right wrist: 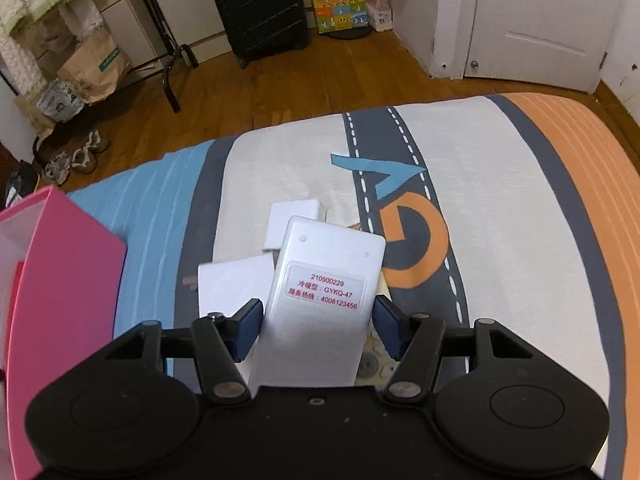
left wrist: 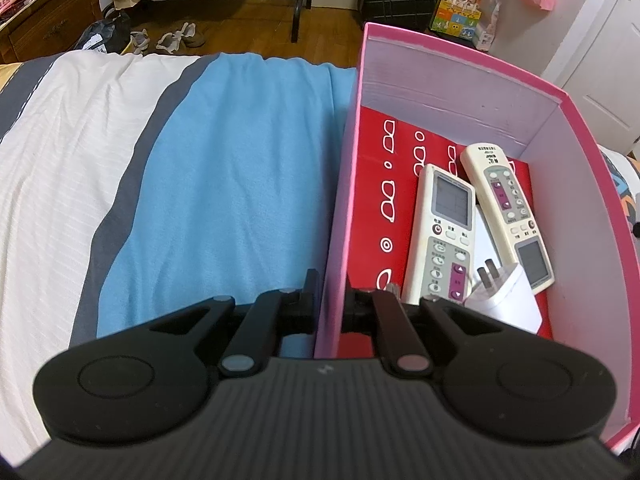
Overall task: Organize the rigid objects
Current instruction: 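Grasp the white remote with a printed label using the right tool, then lower the white remote into the box and open the right tool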
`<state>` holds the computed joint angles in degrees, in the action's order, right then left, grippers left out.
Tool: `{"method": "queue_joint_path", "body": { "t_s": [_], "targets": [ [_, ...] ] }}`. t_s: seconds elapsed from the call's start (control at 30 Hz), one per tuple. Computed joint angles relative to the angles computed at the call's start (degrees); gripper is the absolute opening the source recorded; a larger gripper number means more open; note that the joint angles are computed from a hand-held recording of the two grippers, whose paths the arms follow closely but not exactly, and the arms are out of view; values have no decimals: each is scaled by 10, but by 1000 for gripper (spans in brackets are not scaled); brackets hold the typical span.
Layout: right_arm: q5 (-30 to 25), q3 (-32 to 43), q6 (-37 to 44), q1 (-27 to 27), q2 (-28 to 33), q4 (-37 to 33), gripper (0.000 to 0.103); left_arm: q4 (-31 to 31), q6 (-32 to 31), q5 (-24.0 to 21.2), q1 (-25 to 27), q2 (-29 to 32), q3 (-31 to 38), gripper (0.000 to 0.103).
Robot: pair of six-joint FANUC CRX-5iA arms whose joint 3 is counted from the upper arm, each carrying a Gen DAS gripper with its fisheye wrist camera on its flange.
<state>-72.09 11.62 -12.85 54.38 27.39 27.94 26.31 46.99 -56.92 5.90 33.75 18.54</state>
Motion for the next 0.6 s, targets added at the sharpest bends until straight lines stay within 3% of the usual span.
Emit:
{"method": "queue_joint_path", "body": {
  "t_s": [0.6],
  "targets": [
    [-54, 28, -12, 56, 9, 134, 63, 5, -11, 10, 0, -6, -11, 7]
  ]
}}
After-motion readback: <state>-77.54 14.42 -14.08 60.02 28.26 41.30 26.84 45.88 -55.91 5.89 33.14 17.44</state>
